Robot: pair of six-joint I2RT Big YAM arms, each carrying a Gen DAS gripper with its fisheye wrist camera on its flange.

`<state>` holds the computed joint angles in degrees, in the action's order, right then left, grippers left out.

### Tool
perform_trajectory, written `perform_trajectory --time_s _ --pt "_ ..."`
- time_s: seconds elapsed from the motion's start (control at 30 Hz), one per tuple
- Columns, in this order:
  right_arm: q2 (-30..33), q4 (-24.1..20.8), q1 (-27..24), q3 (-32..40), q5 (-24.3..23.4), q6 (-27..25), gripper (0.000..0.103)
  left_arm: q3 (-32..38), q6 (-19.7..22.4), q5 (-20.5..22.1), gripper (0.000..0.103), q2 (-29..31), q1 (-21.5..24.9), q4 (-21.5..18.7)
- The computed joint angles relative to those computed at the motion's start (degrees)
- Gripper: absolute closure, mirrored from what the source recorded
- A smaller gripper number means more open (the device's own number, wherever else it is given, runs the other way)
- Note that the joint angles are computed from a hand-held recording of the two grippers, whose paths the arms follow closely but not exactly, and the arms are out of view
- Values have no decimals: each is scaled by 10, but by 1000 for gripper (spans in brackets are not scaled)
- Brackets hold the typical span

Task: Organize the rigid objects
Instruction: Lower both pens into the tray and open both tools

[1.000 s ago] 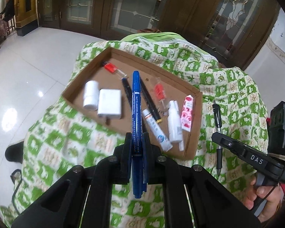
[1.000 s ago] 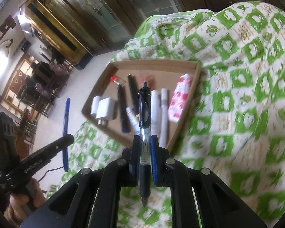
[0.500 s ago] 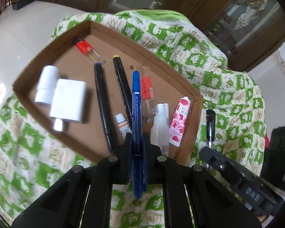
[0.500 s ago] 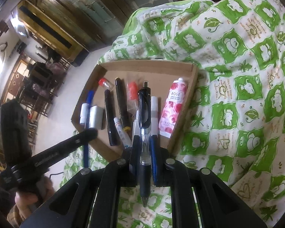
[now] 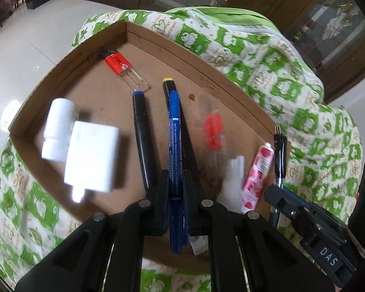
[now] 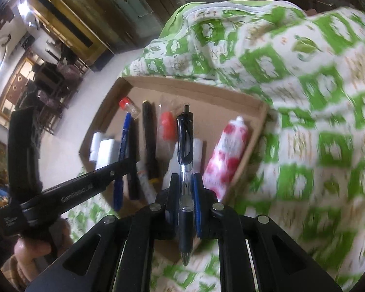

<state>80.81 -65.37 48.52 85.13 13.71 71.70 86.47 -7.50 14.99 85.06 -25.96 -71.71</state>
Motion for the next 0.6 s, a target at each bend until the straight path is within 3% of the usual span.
perform_trajectory --time_s 0.17,0.27,0.6 --pt "21 18 -23 5 -22 -43 93 6 -1 -8 95 18 -1 7" --pt "43 0 -30 23 -18 -64 93 3 1 -14 95 23 -4 12" --pt "53 -4 -35 21 -13 -66 93 -12 10 -33 95 21 -13 39"
